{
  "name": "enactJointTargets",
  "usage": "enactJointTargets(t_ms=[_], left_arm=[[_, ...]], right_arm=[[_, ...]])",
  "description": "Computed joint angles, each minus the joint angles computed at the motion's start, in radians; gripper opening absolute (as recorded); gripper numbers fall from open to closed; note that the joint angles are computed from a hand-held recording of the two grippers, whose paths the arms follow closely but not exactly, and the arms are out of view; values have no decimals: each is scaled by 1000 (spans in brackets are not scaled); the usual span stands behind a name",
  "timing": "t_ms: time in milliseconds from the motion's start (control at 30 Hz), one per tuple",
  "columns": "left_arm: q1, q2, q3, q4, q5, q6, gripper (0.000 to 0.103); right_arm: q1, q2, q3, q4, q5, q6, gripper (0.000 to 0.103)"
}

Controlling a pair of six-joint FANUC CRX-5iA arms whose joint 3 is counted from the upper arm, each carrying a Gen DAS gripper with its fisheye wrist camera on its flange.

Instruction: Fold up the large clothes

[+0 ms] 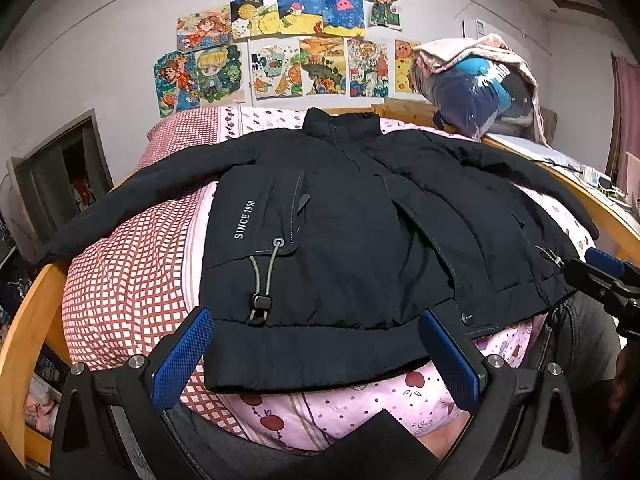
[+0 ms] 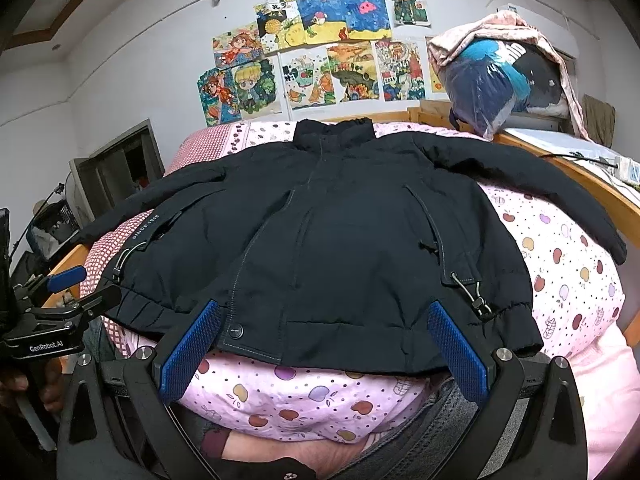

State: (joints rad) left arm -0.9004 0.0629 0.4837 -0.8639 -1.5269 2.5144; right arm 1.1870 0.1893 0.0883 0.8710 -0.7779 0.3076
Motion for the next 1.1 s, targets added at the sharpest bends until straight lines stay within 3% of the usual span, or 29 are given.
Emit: enactJointTargets(t_ms=[300,533,733,933,1100], left_arm=[[57,41,69,55,-11,-87,103],[124,70,140,90,3,-128,103],[161,100,220,78,-11,-188,103],[254,137,300,181,13,-232,103],[294,217,419,200,-7,-294,103]], right_arm=[[-15,43,104,-70,-73,86,102],[-38,124,280,-140,-185,193,102],[-49,192,404,-128,-283,263,102],[-75,250,507,-114,-325,324,102],[-97,300,590,-97,-330,376,102]])
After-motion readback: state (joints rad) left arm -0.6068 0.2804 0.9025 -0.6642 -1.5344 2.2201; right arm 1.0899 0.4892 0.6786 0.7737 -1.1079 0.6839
